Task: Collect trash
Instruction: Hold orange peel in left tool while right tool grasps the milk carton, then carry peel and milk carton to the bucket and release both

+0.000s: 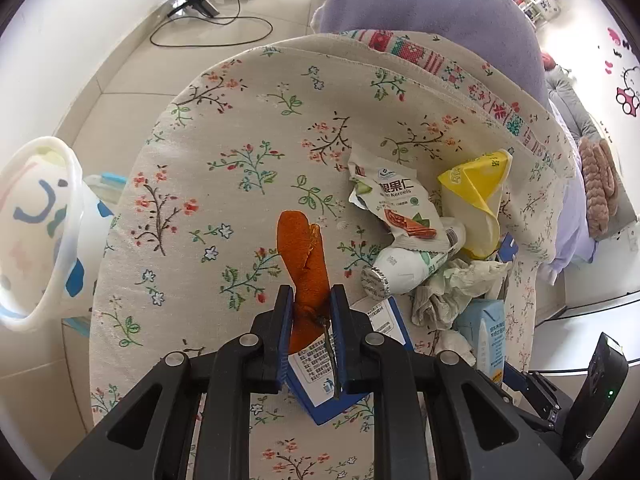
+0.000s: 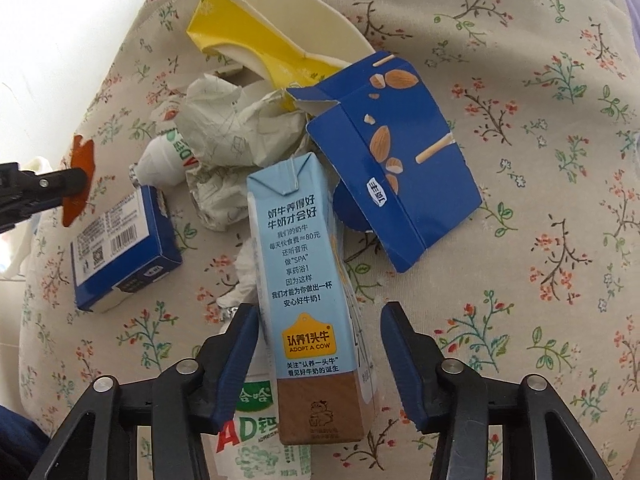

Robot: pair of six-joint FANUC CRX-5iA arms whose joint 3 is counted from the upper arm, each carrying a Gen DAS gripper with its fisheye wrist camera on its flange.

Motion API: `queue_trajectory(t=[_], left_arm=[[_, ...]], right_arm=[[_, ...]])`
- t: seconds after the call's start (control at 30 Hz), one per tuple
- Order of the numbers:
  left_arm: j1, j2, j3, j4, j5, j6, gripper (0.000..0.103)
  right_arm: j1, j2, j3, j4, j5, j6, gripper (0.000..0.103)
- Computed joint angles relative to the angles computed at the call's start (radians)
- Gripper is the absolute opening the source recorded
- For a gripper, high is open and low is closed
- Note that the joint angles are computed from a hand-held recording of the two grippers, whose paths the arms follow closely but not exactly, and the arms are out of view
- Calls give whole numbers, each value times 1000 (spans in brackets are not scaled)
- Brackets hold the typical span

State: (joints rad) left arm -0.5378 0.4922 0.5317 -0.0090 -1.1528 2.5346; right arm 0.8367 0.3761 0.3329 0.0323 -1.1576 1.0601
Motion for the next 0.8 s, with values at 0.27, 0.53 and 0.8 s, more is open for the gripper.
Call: queue_trajectory(t=[0.27,0.53,0.8], left_arm=[[2,-39,-51,1,31,16,20],[13,-96,-123,6,73,39,20],[37,-188,-223,6,122,73,20]], right_arm=[[11,1,-5,14,10,5,46],[41,-37,-45,72,76,-14,42],[76,-102,-126,203,171,-70,42]])
